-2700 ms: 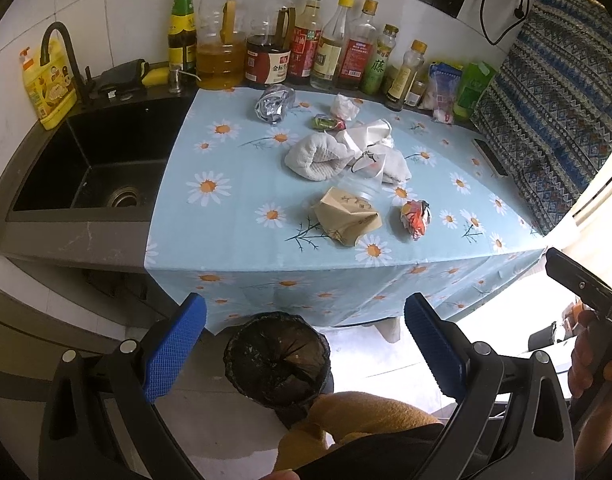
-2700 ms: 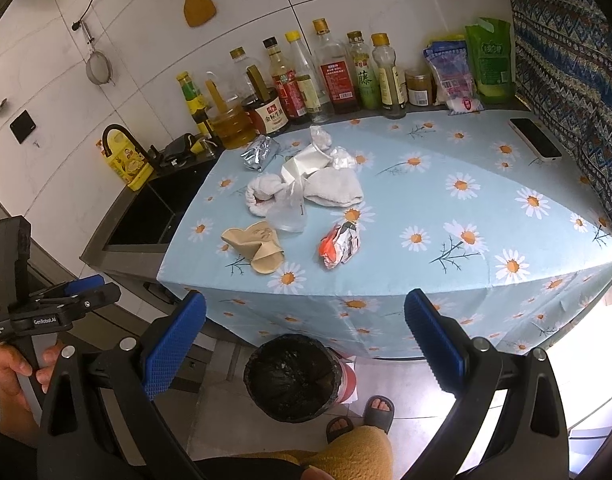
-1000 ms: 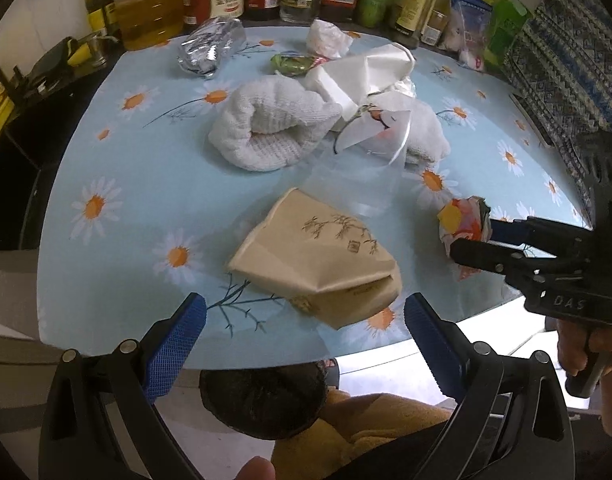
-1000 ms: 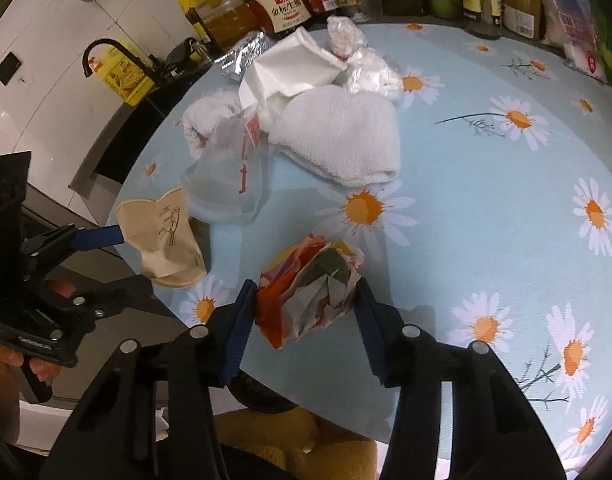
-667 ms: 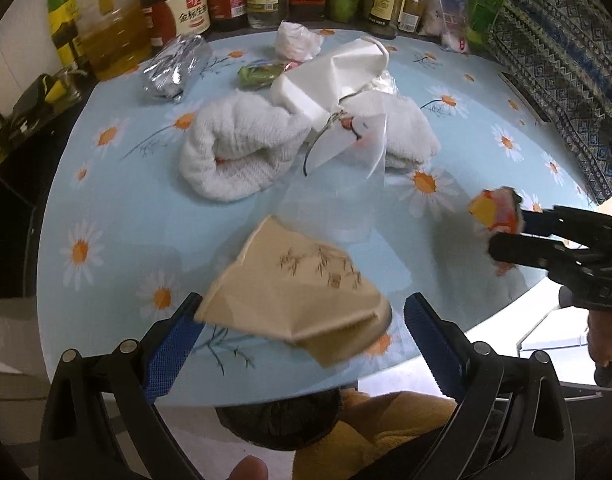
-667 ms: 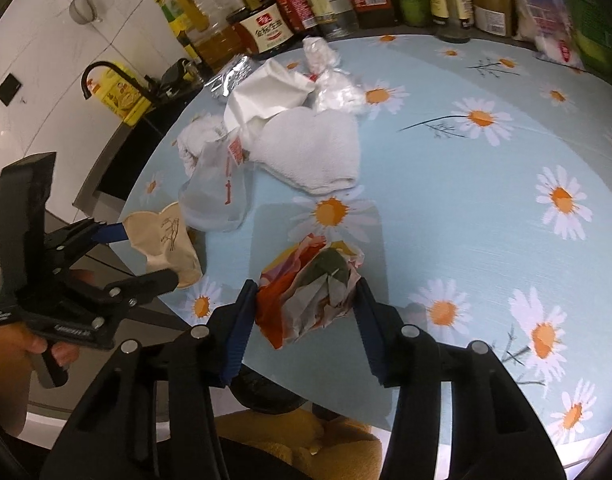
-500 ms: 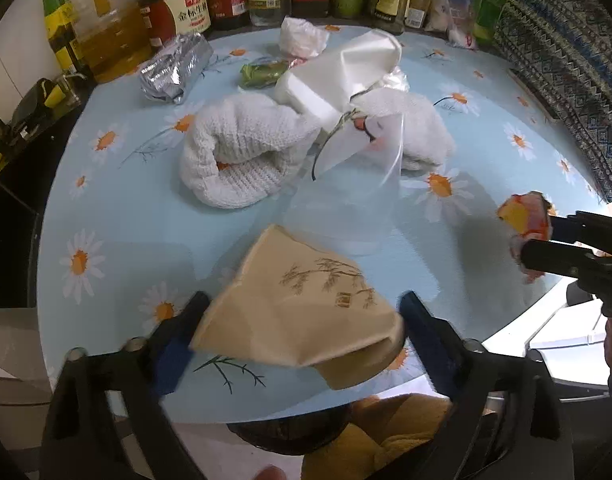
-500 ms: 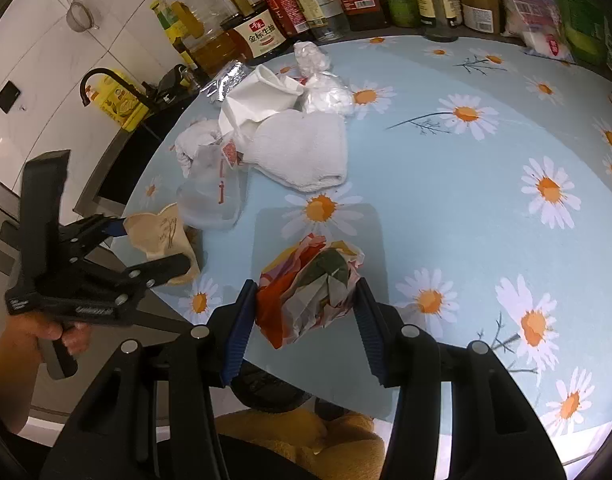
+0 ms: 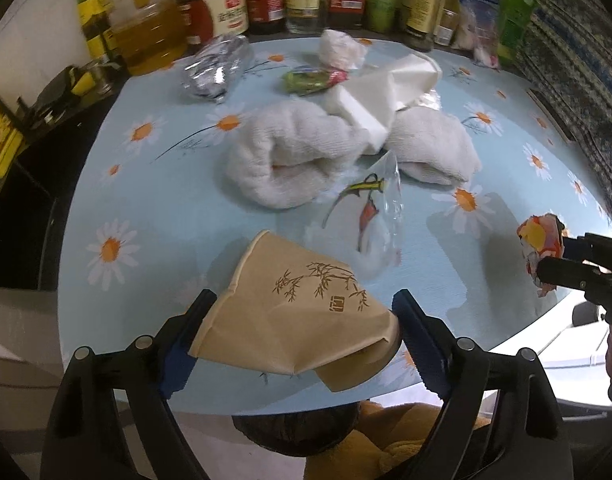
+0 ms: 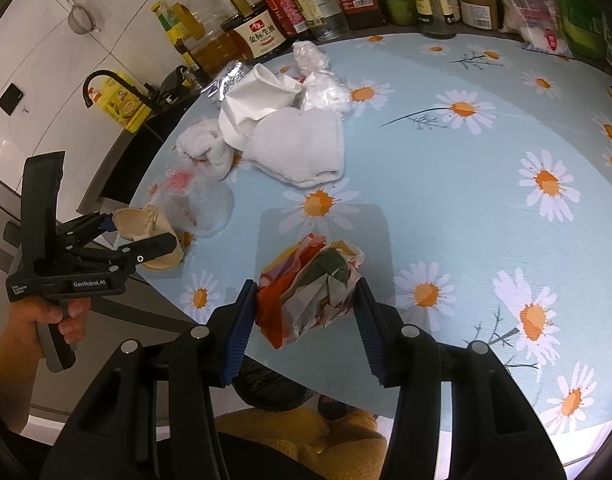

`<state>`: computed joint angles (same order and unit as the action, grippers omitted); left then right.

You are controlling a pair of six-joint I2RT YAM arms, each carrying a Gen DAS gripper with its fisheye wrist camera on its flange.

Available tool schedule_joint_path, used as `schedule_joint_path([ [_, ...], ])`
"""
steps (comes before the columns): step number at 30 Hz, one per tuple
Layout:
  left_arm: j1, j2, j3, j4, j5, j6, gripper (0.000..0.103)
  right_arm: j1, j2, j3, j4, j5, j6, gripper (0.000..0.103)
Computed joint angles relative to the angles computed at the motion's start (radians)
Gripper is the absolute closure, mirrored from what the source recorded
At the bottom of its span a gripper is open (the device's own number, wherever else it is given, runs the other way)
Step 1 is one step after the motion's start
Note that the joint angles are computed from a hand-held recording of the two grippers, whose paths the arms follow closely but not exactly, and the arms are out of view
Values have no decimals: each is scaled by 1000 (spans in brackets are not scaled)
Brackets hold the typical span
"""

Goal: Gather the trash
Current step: 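Grasp the red snack wrapper with the right tool while the left tool grasps the tan paper bag, then carry both items down over the black bin and open both tools to drop them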

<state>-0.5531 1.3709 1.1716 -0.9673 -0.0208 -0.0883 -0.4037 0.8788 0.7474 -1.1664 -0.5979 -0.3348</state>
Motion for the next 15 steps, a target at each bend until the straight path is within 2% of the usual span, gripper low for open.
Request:
schedule_joint_path([
  [15,56,-149,-20,-84,-7,-63,17,191,-26,19,36,2,106,54],
])
